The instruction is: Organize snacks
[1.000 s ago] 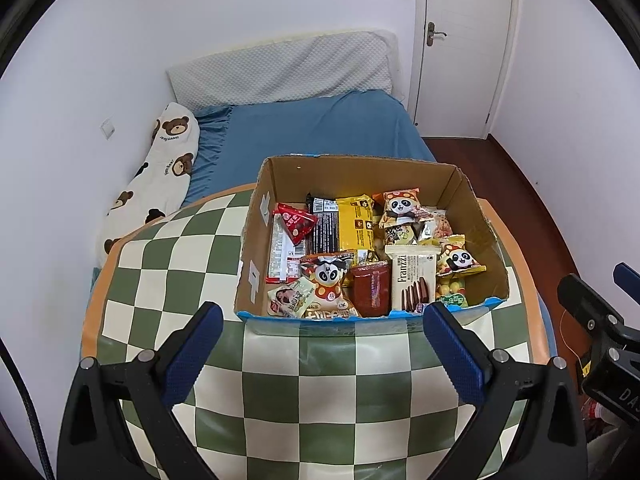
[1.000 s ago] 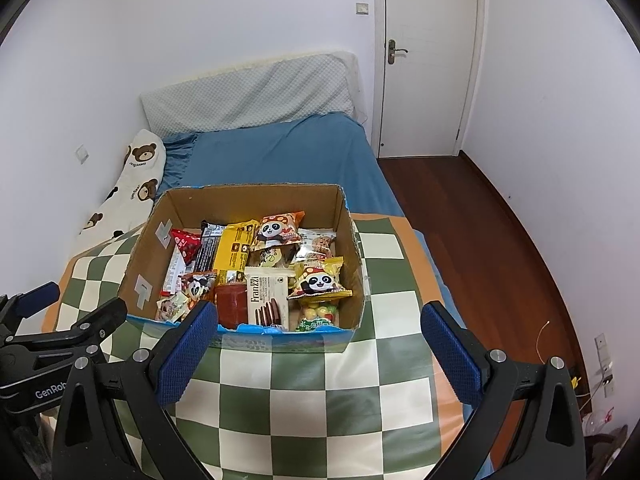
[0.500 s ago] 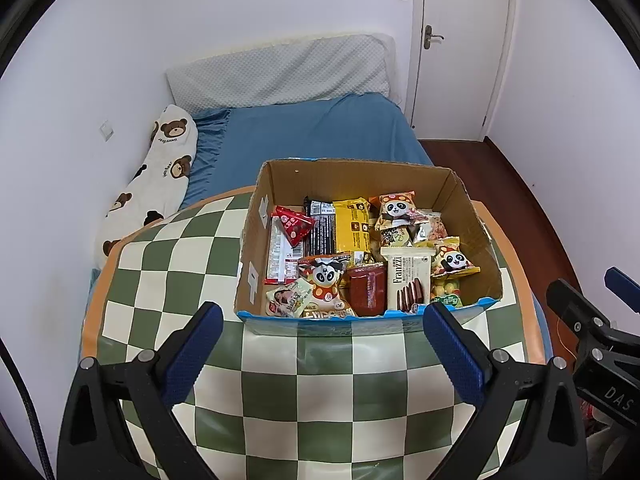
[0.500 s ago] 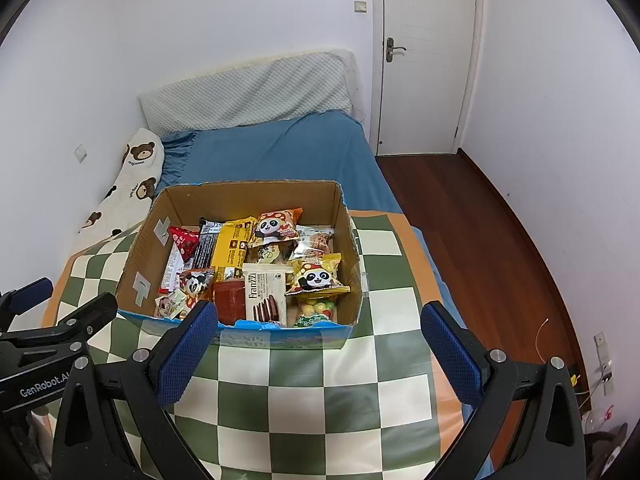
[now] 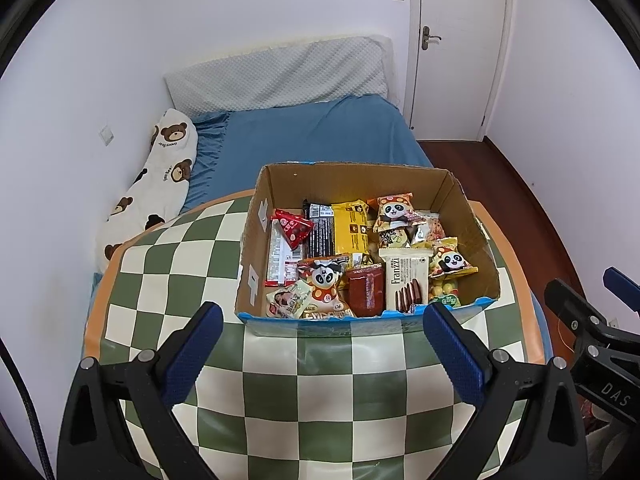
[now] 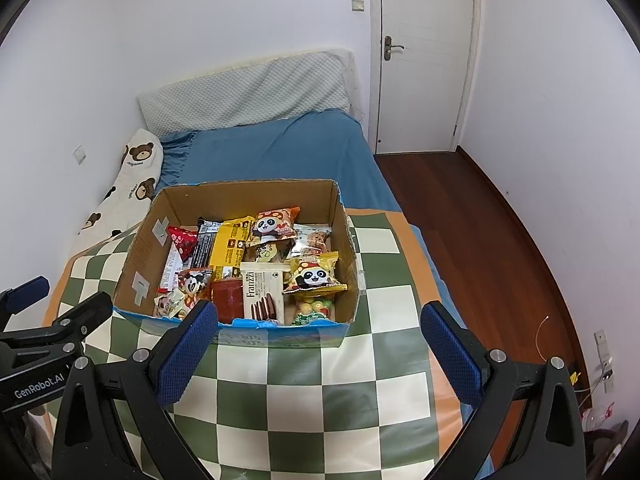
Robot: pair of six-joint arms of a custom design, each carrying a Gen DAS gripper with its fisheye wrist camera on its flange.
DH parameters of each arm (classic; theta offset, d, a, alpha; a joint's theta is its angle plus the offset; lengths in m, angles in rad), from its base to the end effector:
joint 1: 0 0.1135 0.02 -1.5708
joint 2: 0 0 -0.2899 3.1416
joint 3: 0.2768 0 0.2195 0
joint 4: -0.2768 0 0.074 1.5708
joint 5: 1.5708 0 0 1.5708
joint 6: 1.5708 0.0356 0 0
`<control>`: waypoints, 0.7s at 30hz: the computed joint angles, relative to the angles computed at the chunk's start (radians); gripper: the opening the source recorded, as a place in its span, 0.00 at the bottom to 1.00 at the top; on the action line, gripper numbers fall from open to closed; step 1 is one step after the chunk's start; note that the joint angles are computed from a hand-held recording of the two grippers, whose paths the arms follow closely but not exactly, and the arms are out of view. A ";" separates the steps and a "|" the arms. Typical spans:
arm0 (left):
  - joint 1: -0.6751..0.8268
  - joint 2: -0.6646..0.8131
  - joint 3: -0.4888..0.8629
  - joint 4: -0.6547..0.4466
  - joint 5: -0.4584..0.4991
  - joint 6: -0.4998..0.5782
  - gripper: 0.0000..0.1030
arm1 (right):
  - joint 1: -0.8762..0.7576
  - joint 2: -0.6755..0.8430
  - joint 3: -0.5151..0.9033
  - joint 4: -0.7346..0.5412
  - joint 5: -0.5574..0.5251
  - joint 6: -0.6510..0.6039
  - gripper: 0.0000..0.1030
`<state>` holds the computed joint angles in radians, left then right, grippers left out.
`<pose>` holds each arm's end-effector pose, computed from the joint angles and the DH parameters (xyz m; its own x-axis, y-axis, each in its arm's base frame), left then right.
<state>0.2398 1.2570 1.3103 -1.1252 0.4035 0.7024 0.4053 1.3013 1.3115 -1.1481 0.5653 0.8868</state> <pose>0.1871 0.0314 0.3667 -0.6743 0.4468 -0.5880 0.5236 0.8507 0.0459 0.1886 0.0601 0.3606 -0.6251 0.4440 -0.6420 0.5667 0.8238 0.0179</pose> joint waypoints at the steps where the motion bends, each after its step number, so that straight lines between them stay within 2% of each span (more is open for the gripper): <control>1: -0.002 -0.001 0.002 -0.003 -0.001 -0.002 1.00 | 0.000 0.000 0.001 -0.003 -0.001 0.003 1.00; 21: -0.002 -0.011 -0.006 0.003 0.004 0.004 1.00 | -0.019 -0.010 -0.014 0.004 -0.010 -0.002 1.00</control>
<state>0.2381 1.2463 1.3044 -1.1224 0.4072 0.7062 0.3860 1.2918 1.2971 -1.1446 0.5551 0.8847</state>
